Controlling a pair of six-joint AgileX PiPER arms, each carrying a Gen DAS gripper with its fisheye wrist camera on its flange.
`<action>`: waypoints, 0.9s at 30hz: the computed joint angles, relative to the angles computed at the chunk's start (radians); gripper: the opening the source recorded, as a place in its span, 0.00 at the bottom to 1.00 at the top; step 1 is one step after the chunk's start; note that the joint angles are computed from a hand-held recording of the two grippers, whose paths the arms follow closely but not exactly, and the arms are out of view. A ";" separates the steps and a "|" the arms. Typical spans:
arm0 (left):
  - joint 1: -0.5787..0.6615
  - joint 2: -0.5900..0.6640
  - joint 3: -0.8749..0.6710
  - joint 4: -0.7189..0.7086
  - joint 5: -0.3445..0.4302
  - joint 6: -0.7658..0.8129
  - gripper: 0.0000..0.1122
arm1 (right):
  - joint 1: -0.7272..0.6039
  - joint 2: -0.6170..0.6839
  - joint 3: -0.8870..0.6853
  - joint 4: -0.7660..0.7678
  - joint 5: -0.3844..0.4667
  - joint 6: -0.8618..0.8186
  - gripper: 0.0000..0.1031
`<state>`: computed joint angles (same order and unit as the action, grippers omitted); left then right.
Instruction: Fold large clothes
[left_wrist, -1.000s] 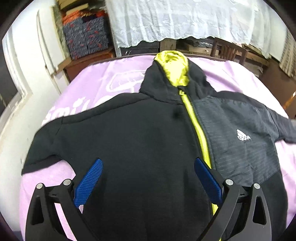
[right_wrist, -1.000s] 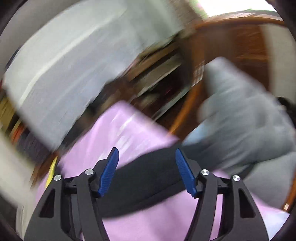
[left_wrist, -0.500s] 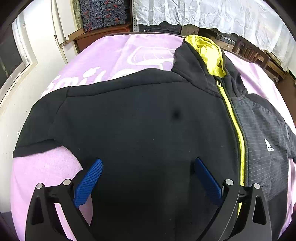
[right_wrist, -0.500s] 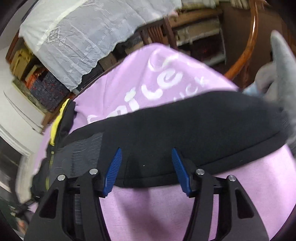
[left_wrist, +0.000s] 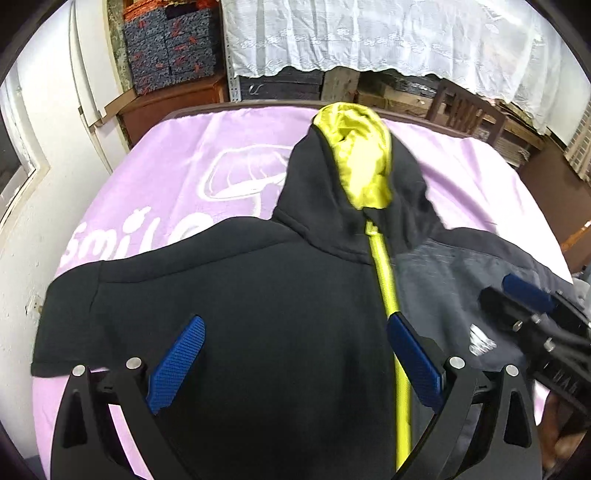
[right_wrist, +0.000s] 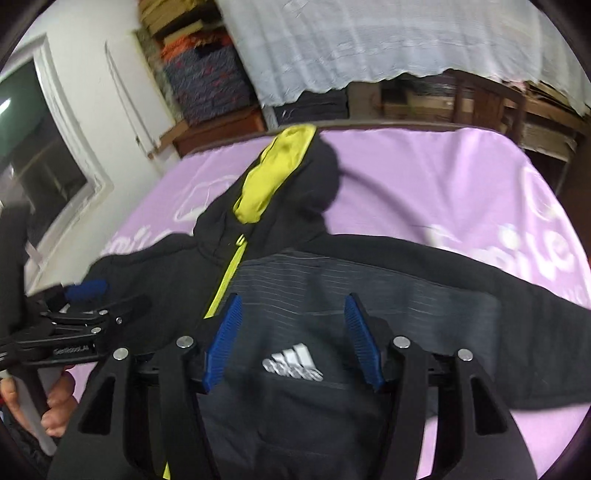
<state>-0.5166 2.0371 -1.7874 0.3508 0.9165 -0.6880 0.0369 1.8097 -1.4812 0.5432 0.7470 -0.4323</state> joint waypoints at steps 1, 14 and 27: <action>0.008 0.012 0.004 0.000 -0.011 -0.002 0.89 | 0.012 0.029 -0.021 -0.008 0.000 0.015 0.55; 0.235 -0.056 0.221 -0.192 -0.236 0.129 0.88 | -0.042 0.134 -0.021 0.187 0.007 -0.170 0.61; 0.409 -0.158 0.339 0.019 -0.194 -0.241 0.88 | -0.458 0.188 -0.006 0.463 0.295 -0.225 0.40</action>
